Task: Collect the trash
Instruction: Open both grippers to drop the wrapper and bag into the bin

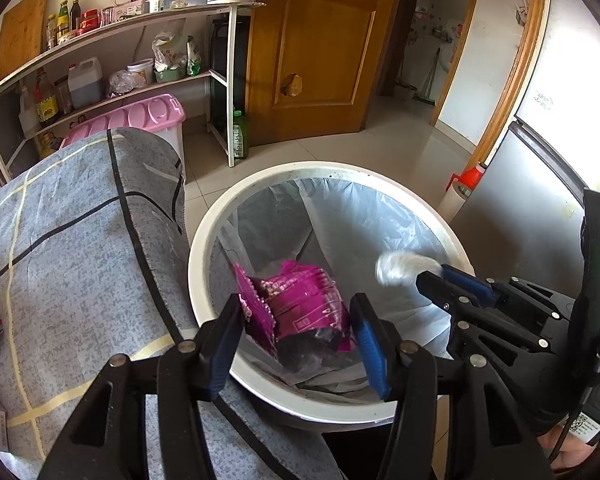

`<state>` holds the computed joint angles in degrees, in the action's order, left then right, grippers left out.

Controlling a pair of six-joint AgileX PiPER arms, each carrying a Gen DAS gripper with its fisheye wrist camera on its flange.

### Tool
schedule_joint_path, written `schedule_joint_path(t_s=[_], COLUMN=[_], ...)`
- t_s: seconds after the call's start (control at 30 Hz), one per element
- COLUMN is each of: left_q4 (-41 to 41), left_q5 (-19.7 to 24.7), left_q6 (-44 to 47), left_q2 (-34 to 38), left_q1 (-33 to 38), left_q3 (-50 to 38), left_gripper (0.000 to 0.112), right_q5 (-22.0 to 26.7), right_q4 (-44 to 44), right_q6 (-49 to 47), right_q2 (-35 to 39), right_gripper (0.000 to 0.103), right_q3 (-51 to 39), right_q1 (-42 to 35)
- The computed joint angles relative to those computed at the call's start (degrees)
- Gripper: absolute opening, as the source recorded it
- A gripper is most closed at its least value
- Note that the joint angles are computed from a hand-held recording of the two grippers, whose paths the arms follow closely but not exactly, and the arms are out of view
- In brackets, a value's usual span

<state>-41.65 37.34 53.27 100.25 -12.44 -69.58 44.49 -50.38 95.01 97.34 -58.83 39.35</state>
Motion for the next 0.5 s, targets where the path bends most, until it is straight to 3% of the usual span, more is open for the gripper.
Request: schedule_joint_path(t_s=[0.13,0.5], left_q4=[-0.1,-2.1], left_q5=[0.7,0.6], left_q6=[0.1,3.1], left_q2=[0.3,-2.6], left_q1=[0.6,3.4], left_q3=[-0.4,1.8], left_gripper=[0.061,0.061], right_q5=[0.5,2.2], right_q4=[0.1,-0.4], right_q6=[0.3,1.6], right_q2=[0.2,0.3], right_gripper=[0.035,0.036], right_q3=[-0.5,-2.2], right_q1=[0.3,2.6])
